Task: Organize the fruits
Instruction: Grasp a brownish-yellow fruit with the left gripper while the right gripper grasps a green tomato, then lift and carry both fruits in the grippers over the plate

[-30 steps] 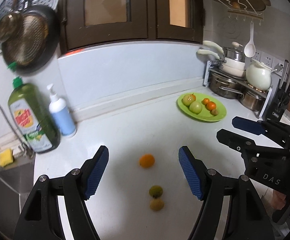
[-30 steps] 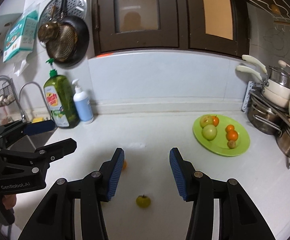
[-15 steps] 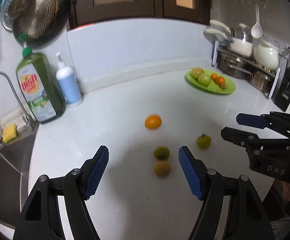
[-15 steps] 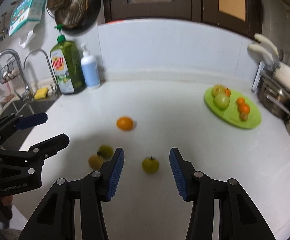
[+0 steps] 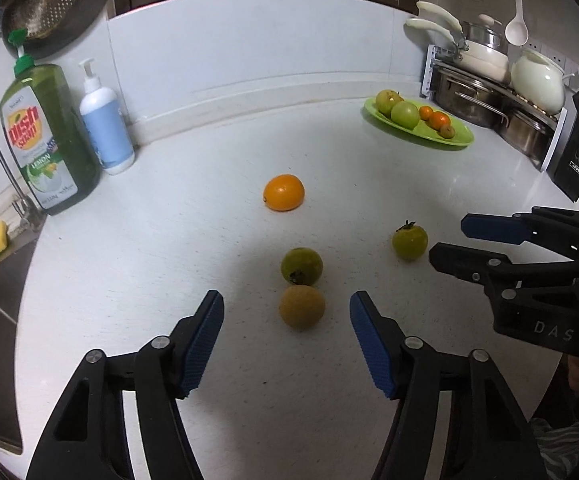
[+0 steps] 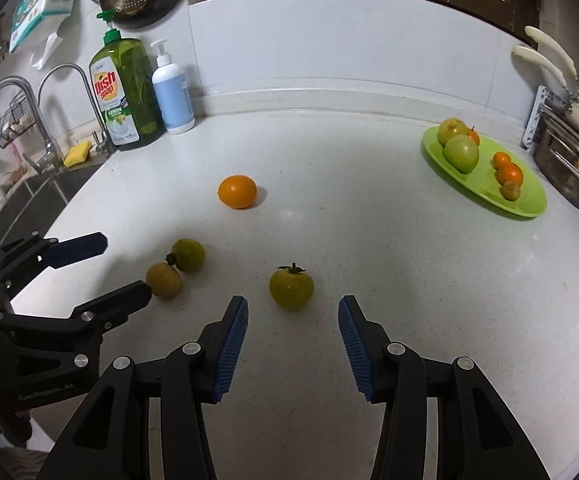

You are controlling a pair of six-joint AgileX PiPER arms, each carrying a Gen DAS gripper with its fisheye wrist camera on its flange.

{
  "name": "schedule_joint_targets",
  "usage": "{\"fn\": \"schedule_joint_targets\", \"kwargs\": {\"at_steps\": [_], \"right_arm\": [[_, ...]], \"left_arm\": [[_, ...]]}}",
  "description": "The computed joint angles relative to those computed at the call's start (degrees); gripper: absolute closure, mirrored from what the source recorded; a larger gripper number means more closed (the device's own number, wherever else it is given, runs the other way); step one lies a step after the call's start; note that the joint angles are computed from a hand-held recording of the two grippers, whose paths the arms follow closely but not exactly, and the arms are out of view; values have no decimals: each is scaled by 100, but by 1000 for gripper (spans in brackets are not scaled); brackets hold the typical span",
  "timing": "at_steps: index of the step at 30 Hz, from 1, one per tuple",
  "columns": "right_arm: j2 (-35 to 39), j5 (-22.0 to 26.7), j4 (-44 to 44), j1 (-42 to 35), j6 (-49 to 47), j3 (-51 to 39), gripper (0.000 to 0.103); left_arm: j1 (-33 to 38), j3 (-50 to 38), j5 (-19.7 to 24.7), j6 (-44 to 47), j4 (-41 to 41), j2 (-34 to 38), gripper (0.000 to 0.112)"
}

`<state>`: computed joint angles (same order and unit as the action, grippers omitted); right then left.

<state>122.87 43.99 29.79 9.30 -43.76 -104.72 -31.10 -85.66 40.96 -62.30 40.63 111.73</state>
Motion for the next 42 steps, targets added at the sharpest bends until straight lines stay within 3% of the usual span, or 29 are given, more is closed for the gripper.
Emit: {"fn": "schedule_joint_targets", "kwargs": {"at_steps": [12, 23, 26, 42], "right_arm": [[673, 495, -146, 31, 259, -976, 56], [895, 674, -217, 151, 244, -1307, 66], [873, 627, -241, 166, 219, -1257, 72], [363, 476, 142, 32, -64, -735, 72]], "left_arm": [[145, -207, -154, 163, -477, 274, 71], [233, -350, -151, 359, -671, 387, 84], [215, -364, -118, 347, -649, 392, 84], [50, -329, -2, 149, -311, 34, 84]]}}
